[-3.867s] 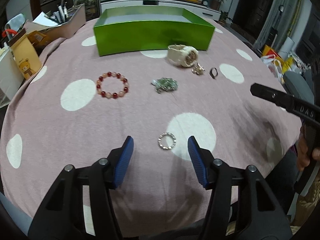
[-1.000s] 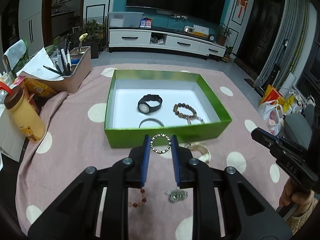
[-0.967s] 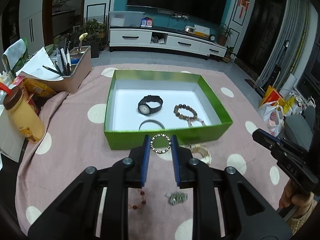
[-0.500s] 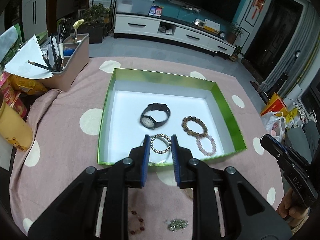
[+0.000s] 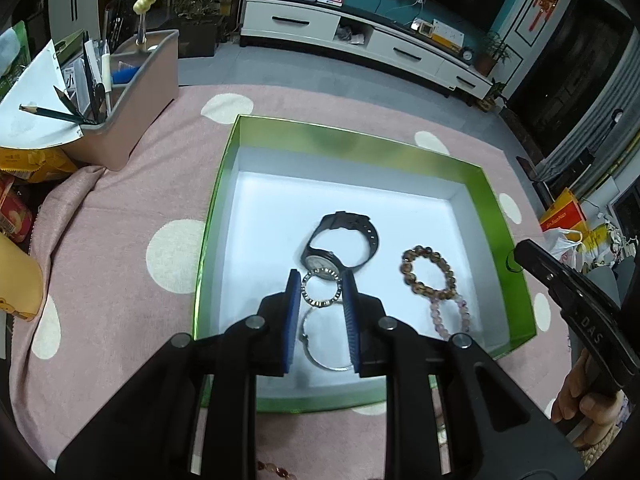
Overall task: Organize jewelry
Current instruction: 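Carry both rings into the green box and open both tools to release, then withdraw both open tools from the box back over the tablecloth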
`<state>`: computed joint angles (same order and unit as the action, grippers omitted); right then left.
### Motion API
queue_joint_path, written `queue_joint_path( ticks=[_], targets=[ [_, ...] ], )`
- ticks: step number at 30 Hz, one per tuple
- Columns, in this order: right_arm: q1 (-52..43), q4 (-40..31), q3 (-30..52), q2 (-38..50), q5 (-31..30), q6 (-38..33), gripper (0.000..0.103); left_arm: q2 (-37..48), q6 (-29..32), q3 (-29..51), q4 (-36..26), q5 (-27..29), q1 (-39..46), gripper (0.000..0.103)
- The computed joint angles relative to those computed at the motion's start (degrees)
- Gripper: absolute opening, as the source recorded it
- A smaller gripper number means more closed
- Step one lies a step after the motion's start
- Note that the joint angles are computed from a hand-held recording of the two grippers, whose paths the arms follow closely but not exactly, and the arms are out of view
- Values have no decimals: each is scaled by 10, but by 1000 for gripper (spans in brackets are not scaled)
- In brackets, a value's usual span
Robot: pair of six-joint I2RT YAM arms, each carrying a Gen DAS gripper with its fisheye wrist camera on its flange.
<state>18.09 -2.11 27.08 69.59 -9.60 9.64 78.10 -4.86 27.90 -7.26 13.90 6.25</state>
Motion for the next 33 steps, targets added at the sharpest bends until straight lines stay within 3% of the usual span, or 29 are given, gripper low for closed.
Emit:
queue_joint_path(
  ticks=[5, 7, 10, 17, 26, 33],
  targets=[
    [3, 25, 20, 51, 14, 6, 5, 35, -2, 13, 16, -5, 3, 21],
    [-4, 33, 24, 57, 10, 13, 21, 36, -5, 13, 20, -6, 6, 23],
    [-11, 37, 11, 33, 10, 18, 37, 17, -3, 3, 20, -2, 9, 33],
    [-45, -1, -33, -59, -27, 12, 39, -59, 7, -17, -20, 17, 23, 45],
    [-135, -170, -103, -298, -105, -27, 39, -220, 30, -58, -125, 39, 49, 50],
    [-206, -333, -123, -457, -163, -71, 39, -376, 71, -90, -261, 96, 102, 54]
  ],
)
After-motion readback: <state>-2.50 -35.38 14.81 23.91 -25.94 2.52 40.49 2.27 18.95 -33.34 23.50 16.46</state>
